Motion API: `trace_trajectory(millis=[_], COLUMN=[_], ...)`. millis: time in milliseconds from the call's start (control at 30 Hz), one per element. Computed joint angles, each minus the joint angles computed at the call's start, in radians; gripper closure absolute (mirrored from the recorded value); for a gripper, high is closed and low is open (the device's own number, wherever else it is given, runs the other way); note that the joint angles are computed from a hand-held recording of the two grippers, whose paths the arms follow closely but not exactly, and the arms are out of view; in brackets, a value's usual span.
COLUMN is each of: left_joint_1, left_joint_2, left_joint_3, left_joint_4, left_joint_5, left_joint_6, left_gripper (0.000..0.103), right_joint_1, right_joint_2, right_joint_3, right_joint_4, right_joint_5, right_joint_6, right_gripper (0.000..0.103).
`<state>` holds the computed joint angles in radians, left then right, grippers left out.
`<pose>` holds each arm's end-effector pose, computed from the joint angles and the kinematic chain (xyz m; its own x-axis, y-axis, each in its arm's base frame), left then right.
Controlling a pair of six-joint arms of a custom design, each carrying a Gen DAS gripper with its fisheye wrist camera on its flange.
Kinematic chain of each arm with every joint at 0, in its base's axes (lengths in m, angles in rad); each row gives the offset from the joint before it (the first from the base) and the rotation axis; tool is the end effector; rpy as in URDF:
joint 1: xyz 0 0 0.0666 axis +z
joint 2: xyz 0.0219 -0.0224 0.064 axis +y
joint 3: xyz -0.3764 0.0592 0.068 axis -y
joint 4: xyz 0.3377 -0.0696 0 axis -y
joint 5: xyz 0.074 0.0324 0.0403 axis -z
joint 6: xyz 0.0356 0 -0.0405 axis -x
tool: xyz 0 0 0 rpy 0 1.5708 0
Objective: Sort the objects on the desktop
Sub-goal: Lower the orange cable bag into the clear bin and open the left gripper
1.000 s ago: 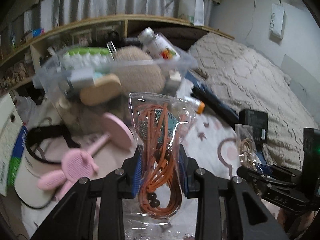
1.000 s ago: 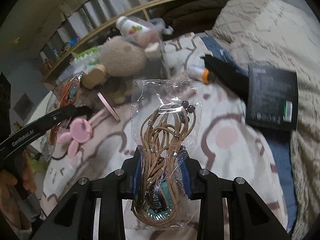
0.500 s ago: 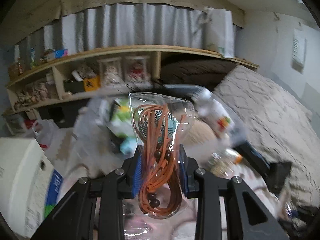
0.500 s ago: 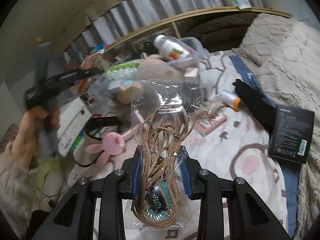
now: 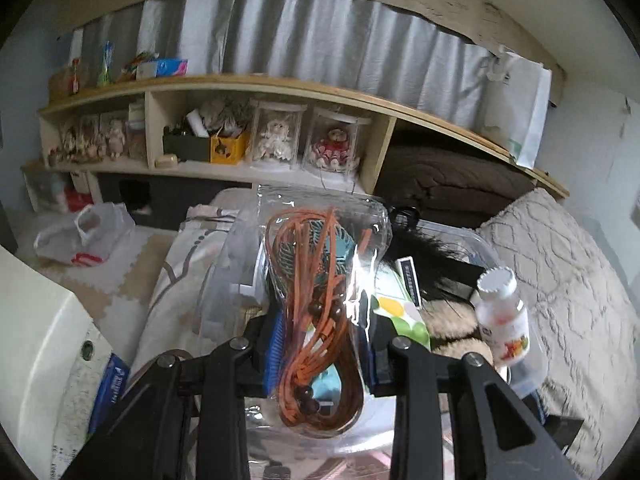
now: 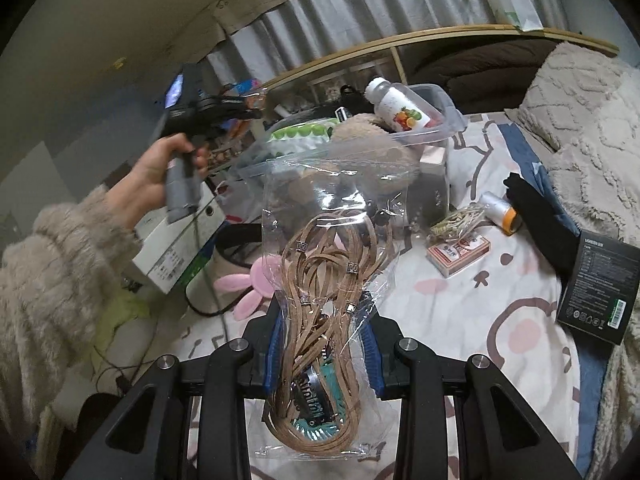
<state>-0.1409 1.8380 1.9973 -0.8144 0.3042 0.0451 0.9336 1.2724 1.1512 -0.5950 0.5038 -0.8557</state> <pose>0.5982 -0.0960 0.4633 -0.6192 0.0444 -0.7840 0.3416 0.9142 -0.2181 0.2466 0.3035 0.4003 -0.6240 0.2684 -0.7339 -0.0246 0.9320 0.3617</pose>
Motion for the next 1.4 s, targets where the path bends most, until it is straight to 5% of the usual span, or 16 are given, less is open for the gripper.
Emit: trace_trajectory(millis=[133, 200, 233, 267, 333, 600, 800, 867, 1067, 1233, 1400], left_joint_1=[-0.005, -0.008, -0.013, -0.016, -0.015, 0.019, 0.075, 0.075, 0.023, -0.025, -0.044], left_joint_2=[0.049, 0.062, 0.057, 0.04, 0.013, 0.026, 0.057, 0.064, 0.1, 0.137, 0.202], left_joint_3=[0.056, 0.07, 0.057, 0.024, -0.027, -0.001, 0.105, 0.138, 0.23, 0.261, 0.339], left_joint_4=[-0.043, -0.051, -0.032, 0.01, 0.082, 0.024, -0.126, -0.179, -0.355, -0.38, -0.393], left_joint_5=[-0.033, -0.073, -0.116, -0.148, -0.172, -0.084, 0.202, 0.238, 0.206, 0.097, 0.071], left_joint_6=[0.033, 0.038, 0.039, 0.039, 0.024, -0.013, 0.059, 0.056, -0.008, -0.045, -0.016], left_gripper=[0.07, 0.047, 0.017, 0.002, 0.001, 0.001, 0.001, 0.001, 0.001, 0.001, 0.001], right_joint_1=[0.004, 0.001, -0.001, -0.003, -0.004, 0.003, -0.003, -0.004, -0.005, -0.014, -0.03], right_joint_2=[-0.006, -0.005, -0.004, -0.003, -0.001, 0.009, 0.005, 0.006, 0.007, 0.003, -0.007], right_joint_3=[-0.007, -0.01, -0.012, -0.014, -0.019, -0.018, -0.028, -0.03, -0.036, -0.044, -0.065], right_joint_4=[0.002, 0.005, 0.009, 0.013, 0.018, 0.014, 0.025, 0.027, 0.027, 0.023, 0.024], right_joint_5=[-0.012, -0.018, -0.022, -0.027, -0.031, -0.038, -0.045, -0.048, -0.06, -0.07, -0.082], right_joint_6=[0.001, 0.001, 0.0, -0.002, -0.008, -0.027, -0.038, -0.04, -0.046, -0.051, -0.064], right_gripper=[0.068, 0.068, 0.068, 0.068, 0.068, 0.068, 0.068, 0.068, 0.068, 0.068, 0.068])
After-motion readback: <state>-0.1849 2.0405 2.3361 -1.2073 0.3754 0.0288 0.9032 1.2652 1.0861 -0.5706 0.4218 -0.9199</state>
